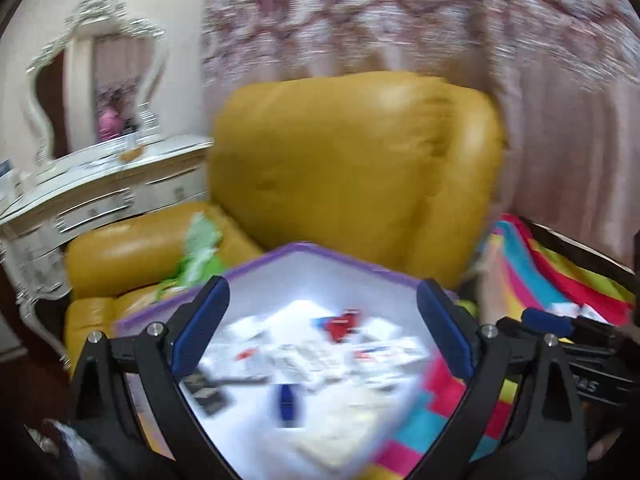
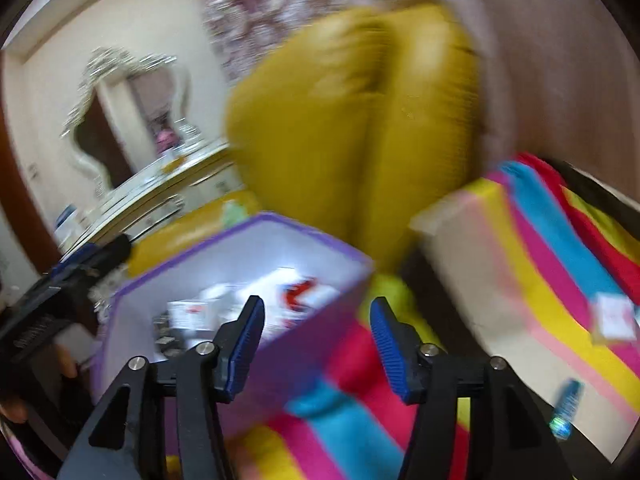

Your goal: Organize rigid objects

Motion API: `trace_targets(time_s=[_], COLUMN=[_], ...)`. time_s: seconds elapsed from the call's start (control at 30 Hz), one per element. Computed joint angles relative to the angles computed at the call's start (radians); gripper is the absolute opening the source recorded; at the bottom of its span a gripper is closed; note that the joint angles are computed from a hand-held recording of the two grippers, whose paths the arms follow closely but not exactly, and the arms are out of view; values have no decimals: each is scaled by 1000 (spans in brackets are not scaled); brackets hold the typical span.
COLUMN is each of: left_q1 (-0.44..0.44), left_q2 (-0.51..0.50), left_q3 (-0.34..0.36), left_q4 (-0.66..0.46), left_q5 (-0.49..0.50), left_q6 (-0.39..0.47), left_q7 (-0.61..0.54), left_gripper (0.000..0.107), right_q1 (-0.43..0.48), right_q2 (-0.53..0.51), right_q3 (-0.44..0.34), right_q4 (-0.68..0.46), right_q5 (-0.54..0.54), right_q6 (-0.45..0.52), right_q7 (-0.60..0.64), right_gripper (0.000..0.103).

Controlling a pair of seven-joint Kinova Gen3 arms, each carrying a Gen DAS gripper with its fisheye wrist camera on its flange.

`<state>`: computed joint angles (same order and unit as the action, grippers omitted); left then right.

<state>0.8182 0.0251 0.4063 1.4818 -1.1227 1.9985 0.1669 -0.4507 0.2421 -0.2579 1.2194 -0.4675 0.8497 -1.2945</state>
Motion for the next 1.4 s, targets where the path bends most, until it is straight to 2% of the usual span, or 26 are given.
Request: trace_targets(time_s=[0.07, 0.2, 0.33, 0.4, 0.47, 0.53, 0.63, 0.73, 0.87, 1.03, 1.23, 1.4], left_q1=[-44, -230, -409, -442, -447, -412, -333, -262, -161, -65, 50, 127], left_q2=[40, 132, 222, 280, 338, 387, 434, 474, 535, 594, 601, 613], left_q3=[33, 202, 376, 404, 388, 322, 183, 44, -140, -343, -620, -836], left_q4=[-21, -66, -82, -83, -105, -142, -200, -267, -375, -480, -492, -492], left_q5=[-17, -14, 31, 42, 72, 119, 190, 273, 392, 542, 755, 942], left_q6=[-77, -239, -402, -483, -565, -646, -729, -782, -778, -750, -799, -827], left_q7=[-36, -92, -96, -124, -172, -225, -296, -362, -491, -643, -759, -844], left_gripper=[96, 97, 97, 97, 97, 97, 97, 97, 97, 95, 95, 95], right_q1=[54, 161, 241, 260, 283, 270, 312, 360, 380, 379, 360, 362], right_q2=[-15, -16, -45, -57, -55, -47, -31, -13, 18, 105, 233, 325], right_q3=[30, 79, 116, 137, 148, 184, 194, 195, 190, 189, 188, 178], right_q4=[54, 121, 213, 247, 272, 285, 295, 290, 260, 155, -14, -168], right_q5=[-10, -30, -19, 23, 86, 154, 192, 175, 186, 229, 316, 331], right_q6=[-8, 21, -1, -15, -22, -28, -32, -26, -20, 8, 44, 103], right_q7=[1, 1, 28, 21, 3, -28, -33, -15, -3, -8, 51, 96], right_gripper=[59, 59, 59, 59, 59, 59, 59, 59, 59, 59, 62, 65])
